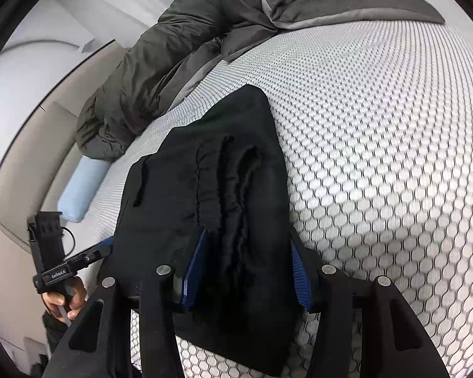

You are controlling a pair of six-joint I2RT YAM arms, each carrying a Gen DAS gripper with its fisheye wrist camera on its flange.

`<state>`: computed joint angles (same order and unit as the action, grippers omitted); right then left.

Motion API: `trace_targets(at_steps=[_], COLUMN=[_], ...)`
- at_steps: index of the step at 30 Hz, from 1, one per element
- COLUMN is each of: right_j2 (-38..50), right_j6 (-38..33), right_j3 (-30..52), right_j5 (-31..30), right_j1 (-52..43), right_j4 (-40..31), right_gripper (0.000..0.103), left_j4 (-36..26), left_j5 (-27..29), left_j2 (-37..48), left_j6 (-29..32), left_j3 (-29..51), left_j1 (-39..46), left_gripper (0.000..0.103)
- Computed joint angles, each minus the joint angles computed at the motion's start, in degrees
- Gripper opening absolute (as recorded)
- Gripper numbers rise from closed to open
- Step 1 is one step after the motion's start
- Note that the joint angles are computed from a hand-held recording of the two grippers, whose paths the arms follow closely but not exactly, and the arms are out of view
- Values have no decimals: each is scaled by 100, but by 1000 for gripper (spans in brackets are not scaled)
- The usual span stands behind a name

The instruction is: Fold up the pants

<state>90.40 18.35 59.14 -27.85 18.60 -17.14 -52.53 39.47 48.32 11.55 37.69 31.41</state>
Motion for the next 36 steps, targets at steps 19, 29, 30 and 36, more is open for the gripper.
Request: trace_targets(at_steps=[19, 29, 30, 36], right_j2=[181, -100, -138, -258], right_j6=[-140, -183, -217, -332], right_j3=[348, 112, 84, -17], right_j5=[503, 240, 225, 128], right_j1=[272, 56, 33, -78], right_j4=[-113, -205, -229, -327], right_gripper=[35, 45, 46, 47], left_j4=[289, -212, -264, -352], left_j5=[124, 1496, 1415, 1337], left_j2=[548, 2105, 2083, 2098], left_j6=[-198, 594, 601, 807], left_j3=[285, 542, 565, 508], left_j1=[351, 1216, 1253, 1374], left_gripper=[39, 54, 55, 61])
